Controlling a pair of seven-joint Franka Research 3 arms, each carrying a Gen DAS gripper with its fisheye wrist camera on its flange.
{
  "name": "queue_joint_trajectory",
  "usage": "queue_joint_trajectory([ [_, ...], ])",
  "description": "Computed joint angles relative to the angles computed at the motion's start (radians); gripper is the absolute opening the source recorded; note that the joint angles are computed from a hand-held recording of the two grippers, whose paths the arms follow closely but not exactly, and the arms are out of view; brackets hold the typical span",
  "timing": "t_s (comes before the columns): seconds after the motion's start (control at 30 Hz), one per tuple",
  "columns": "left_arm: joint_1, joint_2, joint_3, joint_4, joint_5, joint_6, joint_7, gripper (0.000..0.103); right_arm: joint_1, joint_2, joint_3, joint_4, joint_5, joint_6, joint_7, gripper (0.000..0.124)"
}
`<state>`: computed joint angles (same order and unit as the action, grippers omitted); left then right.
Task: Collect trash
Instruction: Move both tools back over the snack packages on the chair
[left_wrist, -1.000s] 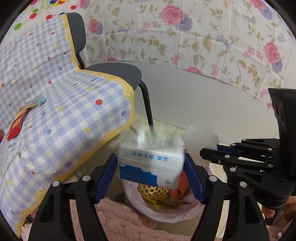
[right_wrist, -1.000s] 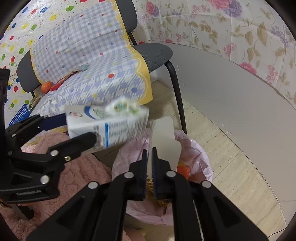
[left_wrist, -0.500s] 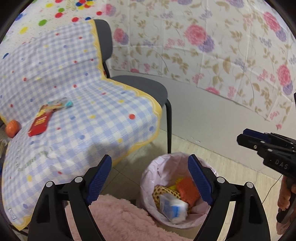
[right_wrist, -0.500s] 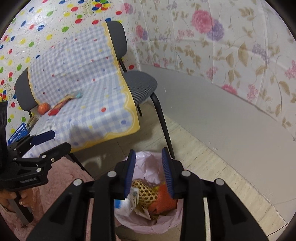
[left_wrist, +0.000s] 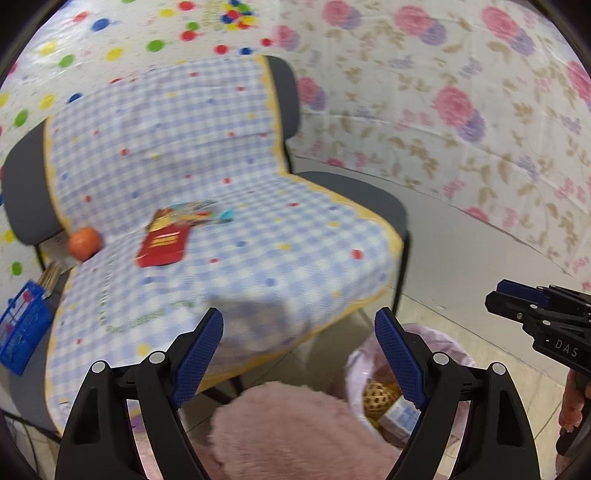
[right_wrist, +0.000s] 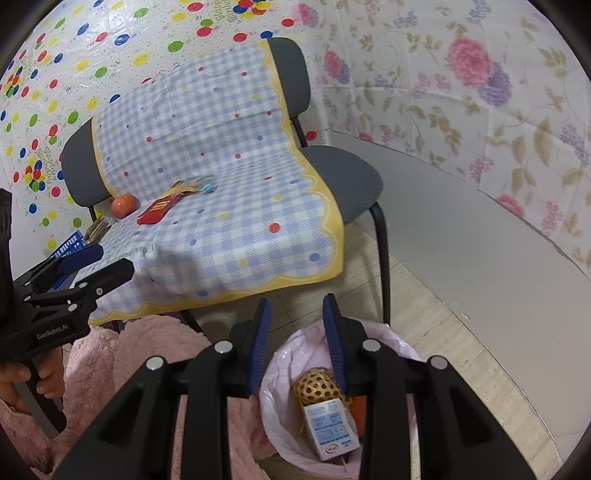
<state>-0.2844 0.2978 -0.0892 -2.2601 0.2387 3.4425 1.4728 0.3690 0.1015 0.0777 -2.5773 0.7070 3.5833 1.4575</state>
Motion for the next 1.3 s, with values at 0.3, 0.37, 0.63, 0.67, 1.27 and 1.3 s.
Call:
queue_joint_trajectory([
  [0.3,-0.159,0.022,0.241,0.057,-0.235,-0.030,0.087,0.086,0.037,0.103,-0.047,0.206,0.000,-0.096,-0.120,0.047],
  [0.37,-0.200,0.033,0.301,0.081,-0.282,-0.049,0.104,0.086,0.050,0.133,-0.068,0.264,-0.008,-0.125,-0.137,0.048],
  [0.63,-0.283,0.098,0.467,0.191,-0.288,-0.137,0.036,0.091,0.070,0.261,-0.126,0.495,-0.110,-0.260,-0.118,0.055],
  [0.67,-0.291,0.111,0.484,0.208,-0.282,-0.147,0.021,0.091,0.054,0.282,-0.116,0.530,-0.133,-0.278,-0.110,0.060],
  [1.27,-0.051,0.409,0.334,0.708,-0.105,-0.367,-0.115,0.092,-0.032,0.762,-0.125,1.277,-0.404,-0.620,0.136,0.040],
  [1.3,-0.032,0.426,0.314,0.736,-0.096,-0.384,-0.114,0.092,-0.052,0.795,-0.105,1.332,-0.412,-0.649,0.139,0.037],
])
